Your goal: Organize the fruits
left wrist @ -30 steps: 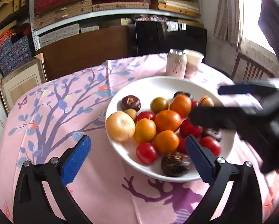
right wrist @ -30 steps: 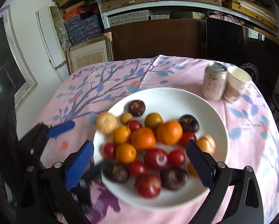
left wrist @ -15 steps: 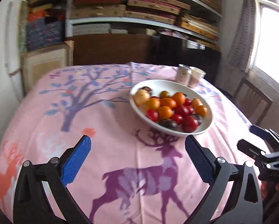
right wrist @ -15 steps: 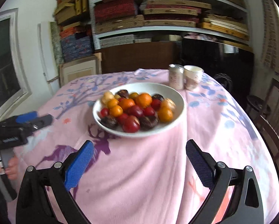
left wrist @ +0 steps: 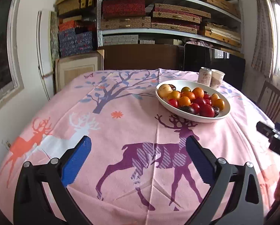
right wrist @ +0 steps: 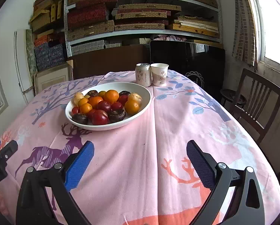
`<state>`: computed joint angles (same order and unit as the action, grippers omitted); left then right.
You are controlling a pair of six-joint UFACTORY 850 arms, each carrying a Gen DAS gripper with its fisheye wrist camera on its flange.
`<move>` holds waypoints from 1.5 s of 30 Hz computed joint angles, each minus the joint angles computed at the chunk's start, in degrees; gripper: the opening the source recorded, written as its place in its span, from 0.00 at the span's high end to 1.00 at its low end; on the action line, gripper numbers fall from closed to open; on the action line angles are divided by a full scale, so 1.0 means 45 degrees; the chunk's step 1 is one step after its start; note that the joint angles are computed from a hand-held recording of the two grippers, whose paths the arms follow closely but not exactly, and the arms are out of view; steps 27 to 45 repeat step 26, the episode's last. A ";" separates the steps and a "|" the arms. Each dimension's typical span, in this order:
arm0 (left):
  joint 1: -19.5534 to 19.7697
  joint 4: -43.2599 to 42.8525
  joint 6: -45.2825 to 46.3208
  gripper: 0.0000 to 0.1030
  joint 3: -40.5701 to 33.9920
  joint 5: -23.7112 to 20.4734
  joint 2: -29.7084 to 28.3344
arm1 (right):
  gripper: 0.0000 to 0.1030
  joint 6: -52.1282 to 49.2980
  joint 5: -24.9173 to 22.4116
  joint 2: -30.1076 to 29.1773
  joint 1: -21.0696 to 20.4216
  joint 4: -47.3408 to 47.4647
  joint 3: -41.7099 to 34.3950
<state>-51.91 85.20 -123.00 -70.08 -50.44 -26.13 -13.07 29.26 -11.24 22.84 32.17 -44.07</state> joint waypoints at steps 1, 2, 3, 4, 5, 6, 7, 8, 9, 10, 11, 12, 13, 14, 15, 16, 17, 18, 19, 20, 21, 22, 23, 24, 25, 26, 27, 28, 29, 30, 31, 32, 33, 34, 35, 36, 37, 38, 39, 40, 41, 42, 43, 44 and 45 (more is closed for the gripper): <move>-0.0095 -0.0085 0.0271 0.04 -0.0162 -0.0395 -0.0145 | 0.03 0.0162 0.0257 0.0061 0.0036 -0.0161 0.0105; -0.0162 -0.0145 0.0509 0.04 -0.0312 -0.0669 -0.0263 | 0.03 0.0090 0.0630 0.0138 0.0149 -0.0191 0.0255; -0.0222 -0.0117 0.0658 0.04 -0.0388 -0.0819 -0.0314 | 0.03 -0.0177 0.0898 0.0197 0.0276 -0.0051 0.0348; -0.0280 0.0071 0.0530 0.04 -0.0322 -0.0882 -0.0282 | 0.03 -0.0554 0.1180 0.0238 0.0429 0.0187 0.0421; -0.0292 0.0159 0.0460 0.04 -0.0295 -0.0872 -0.0258 | 0.03 -0.0940 0.1512 0.0263 0.0593 0.0421 0.0498; -0.0295 0.0238 0.0397 0.04 -0.0258 -0.0815 -0.0220 | 0.03 -0.1248 0.1737 0.0281 0.0704 0.0640 0.0549; -0.0291 0.0449 0.0228 0.04 -0.0155 -0.0703 -0.0143 | 0.03 -0.1518 0.1910 0.0248 0.0793 0.0875 0.0565; -0.0282 0.0784 -0.0107 0.04 0.0012 -0.0556 -0.0040 | 0.03 -0.1687 0.1943 0.0215 0.0824 0.1044 0.0551; -0.0268 0.1170 -0.0581 0.04 0.0204 -0.0436 0.0070 | 0.03 -0.1765 0.1982 0.0216 0.0838 0.1217 0.0575; -0.0266 0.1515 -0.1007 0.04 0.0397 -0.0350 0.0186 | 0.03 -0.1741 0.2129 0.0169 0.0844 0.1410 0.0599; -0.0271 0.1616 -0.1135 0.04 0.0428 -0.0354 0.0212 | 0.03 -0.1638 0.2284 0.0141 0.0840 0.1549 0.0665; -0.0304 0.1757 -0.1325 0.04 0.0493 -0.0493 0.0243 | 0.03 -0.1465 0.2265 0.0136 0.0781 0.1481 0.0690; -0.0337 0.1829 -0.1362 0.04 0.0487 -0.0637 0.0229 | 0.03 -0.1248 0.2261 0.0160 0.0727 0.1346 0.0733; -0.0378 0.1843 -0.1319 0.04 0.0465 -0.0793 0.0202 | 0.03 -0.1009 0.2340 0.0210 0.0685 0.1194 0.0800; -0.0406 0.1846 -0.1272 0.04 0.0417 -0.0967 0.0154 | 0.03 -0.0882 0.2429 0.0234 0.0685 0.1113 0.0857; -0.0428 0.1840 -0.1200 0.04 0.0388 -0.1040 0.0125 | 0.03 -0.0827 0.2512 0.0256 0.0694 0.1083 0.0898; -0.0419 0.1774 -0.1111 0.04 0.0347 -0.0994 0.0101 | 0.03 -0.0789 0.2570 0.0269 0.0705 0.1031 0.0924; -0.0395 0.1663 -0.1048 0.04 0.0286 -0.0939 0.0062 | 0.03 -0.0811 0.2610 0.0267 0.0728 0.1029 0.0933; -0.0335 0.1676 -0.1087 0.04 0.0310 -0.0666 0.0093 | 0.03 -0.0892 0.2619 0.0254 0.0747 0.1077 0.0918; -0.0267 0.1652 -0.1187 0.04 0.0363 -0.0357 0.0159 | 0.03 -0.0955 0.2604 0.0241 0.0761 0.1096 0.0899; -0.0201 0.1654 -0.1384 0.04 0.0438 -0.0066 0.0235 | 0.03 -0.0975 0.2584 0.0243 0.0763 0.1072 0.0884; -0.0130 0.1699 -0.1553 0.04 0.0511 0.0229 0.0309 | 0.03 -0.0987 0.2611 0.0253 0.0783 0.1075 0.0905; -0.0097 0.1664 -0.1563 0.04 0.0501 0.0296 0.0306 | 0.03 -0.1021 0.2625 0.0254 0.0800 0.1099 0.0903; -0.0121 0.1538 -0.1448 0.04 0.0440 0.0120 0.0245 | 0.03 -0.1014 0.2602 0.0261 0.0804 0.1091 0.0904; -0.0158 0.1422 -0.1253 0.04 0.0356 -0.0088 0.0159 | 0.03 -0.1000 0.2584 0.0266 0.0801 0.1048 0.0918; -0.0204 0.1343 -0.1031 0.04 0.0277 -0.0296 0.0074 | 0.03 -0.0976 0.2525 0.0263 0.0787 0.0987 0.0907; -0.0204 0.1343 -0.1031 0.04 0.0277 -0.0296 0.0074 | 0.03 -0.0976 0.2525 0.0263 0.0787 0.0987 0.0907; -0.0204 0.1343 -0.1031 0.04 0.0277 -0.0296 0.0074 | 0.03 -0.0976 0.2525 0.0263 0.0787 0.0987 0.0907; -0.0204 0.1343 -0.1031 0.04 0.0277 -0.0296 0.0074 | 0.03 -0.0976 0.2525 0.0263 0.0787 0.0987 0.0907; -0.0204 0.1343 -0.1031 0.04 0.0277 -0.0296 0.0074 | 0.03 -0.0976 0.2525 0.0263 0.0787 0.0987 0.0907; -0.0204 0.1343 -0.1031 0.04 0.0277 -0.0296 0.0074 | 0.03 -0.0976 0.2525 0.0263 0.0787 0.0987 0.0907; -0.0204 0.1343 -0.1031 0.04 0.0277 -0.0296 0.0074 | 0.03 -0.0976 0.2525 0.0263 0.0787 0.0987 0.0907; -0.0204 0.1343 -0.1031 0.04 0.0277 -0.0296 0.0074 | 0.03 -0.0976 0.2525 0.0263 0.0787 0.0987 0.0907; -0.0204 0.1343 -0.1031 0.04 0.0277 -0.0296 0.0074 | 0.03 -0.0976 0.2525 0.0263 0.0787 0.0987 0.0907; -0.0204 0.1343 -0.1031 0.04 0.0277 -0.0296 0.0074 | 0.03 -0.0976 0.2525 0.0263 0.0787 0.0987 0.0907; -0.0204 0.1343 -0.1031 0.04 0.0277 -0.0296 0.0074 | 0.03 -0.0976 0.2525 0.0263 0.0787 0.0987 0.0907; -0.0204 0.1343 -0.1031 0.04 0.0277 -0.0296 0.0074 | 0.03 -0.0976 0.2525 0.0263 0.0787 0.0987 0.0907; -0.0204 0.1343 -0.1031 0.04 0.0277 -0.0296 0.0074 | 0.03 -0.0976 0.2525 0.0263 0.0787 0.0987 0.0907; -0.0204 0.1343 -0.1031 0.04 0.0277 -0.0296 0.0074 | 0.03 -0.0976 0.2525 0.0263 0.0787 0.0987 0.0907; -0.0204 0.1343 -0.1031 0.04 0.0277 -0.0296 0.0074 | 0.03 -0.0976 0.2525 0.0263 0.0787 0.0987 0.0907; -0.0204 0.1343 -0.1031 0.04 0.0277 -0.0296 0.0074 | 0.03 -0.0976 0.2525 0.0263 0.0787 0.0987 0.0907; -0.0204 0.1343 -0.1031 0.04 0.0277 -0.0296 0.0074 | 0.03 -0.0976 0.2525 0.0263 0.0787 0.0987 0.0907; -0.0204 0.1343 -0.1031 0.04 0.0277 -0.0296 0.0074 | 0.03 -0.0976 0.2525 0.0263 0.0787 0.0987 0.0907; -0.0204 0.1343 -0.1031 0.04 0.0277 -0.0296 0.0074 | 0.03 -0.0976 0.2525 0.0263 0.0787 0.0987 0.0907; -0.0204 0.1343 -0.1031 0.04 0.0277 -0.0296 0.0074 | 0.03 -0.0976 0.2525 0.0263 0.0787 0.0987 0.0907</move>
